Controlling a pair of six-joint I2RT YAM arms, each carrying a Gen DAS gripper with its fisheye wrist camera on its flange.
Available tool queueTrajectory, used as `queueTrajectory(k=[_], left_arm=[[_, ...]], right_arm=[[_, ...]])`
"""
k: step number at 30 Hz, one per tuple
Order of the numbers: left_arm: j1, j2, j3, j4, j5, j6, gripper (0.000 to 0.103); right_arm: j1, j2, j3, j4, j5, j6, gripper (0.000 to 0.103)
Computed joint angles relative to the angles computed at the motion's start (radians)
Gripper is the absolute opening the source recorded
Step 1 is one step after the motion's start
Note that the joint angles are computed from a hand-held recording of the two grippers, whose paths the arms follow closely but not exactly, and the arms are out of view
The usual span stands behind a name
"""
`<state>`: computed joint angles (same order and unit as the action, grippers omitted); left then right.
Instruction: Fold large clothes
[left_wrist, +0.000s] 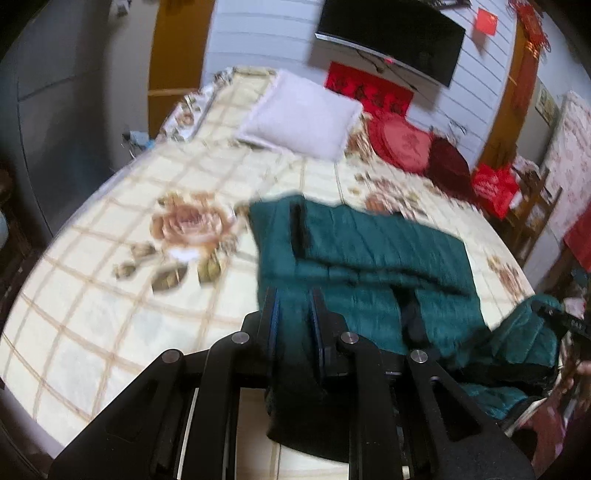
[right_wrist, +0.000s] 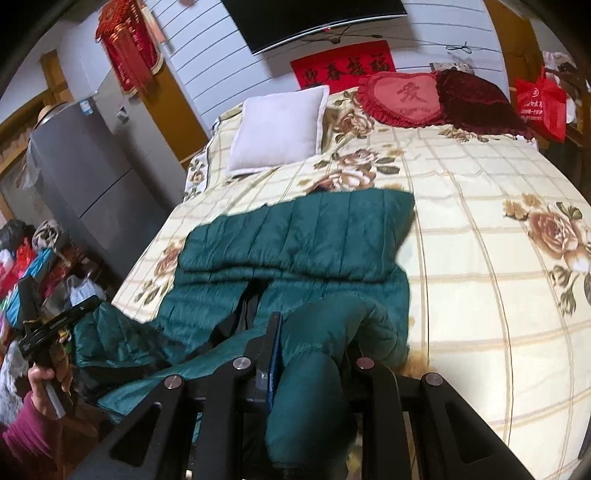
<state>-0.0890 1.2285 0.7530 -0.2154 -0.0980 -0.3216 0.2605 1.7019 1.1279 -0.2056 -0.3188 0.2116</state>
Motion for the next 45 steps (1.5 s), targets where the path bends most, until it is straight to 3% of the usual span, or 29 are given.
queueTrajectory(k=[2,5,8,17,18,19,20,22,28,34,38,42,43,44,45], left_arm=[[0.004,0.049,0.06,0.017,-0.04,0.003,0.008],[0.07,0.171,0.18,0.002,0.057,-0.032,0.008],[0.079,0.243,0.236,-0.012,0.087,-0.022,0.008],[0.198,0.185,0.148,-0.113,0.335,-0.049,0.011],[0.222,0.158,0.123,-0.115,0.363,-0.047,0.014],[0.248,0.13,0.1,-0.117,0.393,-0.036,0.03],[0.28,0.095,0.071,-0.114,0.435,-0.026,0.056],[0.359,0.012,-0.001,-0.098,0.547,-0.016,0.081],[0.488,-0.099,-0.082,-0.186,0.682,0.138,0.082],[0.466,-0.17,-0.143,-0.261,0.762,0.233,0.082],[0.369,-0.161,-0.177,-0.217,0.639,0.181,0.082],[0.298,-0.099,-0.201,-0.107,0.536,0.124,0.081],[0.278,-0.084,-0.201,-0.077,0.515,0.112,0.076],[0.266,-0.069,-0.198,-0.055,0.501,0.107,0.057],[0.247,-0.044,-0.181,-0.044,0.475,0.107,0.046]], right_arm=[[0.0,0.055,0.072,-0.017,0.01,0.013,0.019],[0.011,0.137,0.186,-0.049,0.013,0.026,0.019],[0.025,0.195,0.268,-0.069,0.04,0.045,0.019],[0.028,0.291,0.39,-0.111,0.042,0.032,0.019],[0.029,0.289,0.387,-0.109,0.044,0.03,0.019],[0.029,0.289,0.384,-0.108,0.047,0.025,0.019],[0.03,0.291,0.386,-0.111,0.05,0.022,0.019],[0.03,0.295,0.393,-0.119,0.051,0.022,0.019],[0.031,0.302,0.408,-0.137,0.059,0.017,0.019],[0.035,0.309,0.423,-0.154,0.068,0.017,0.019],[0.034,0.309,0.424,-0.157,0.068,0.016,0.019],[0.035,0.31,0.426,-0.158,0.069,0.016,0.019],[0.035,0.309,0.422,-0.157,0.069,0.015,0.019],[0.034,0.309,0.423,-0.157,0.068,0.014,0.019],[0.034,0.312,0.426,-0.158,0.068,0.014,0.019]])
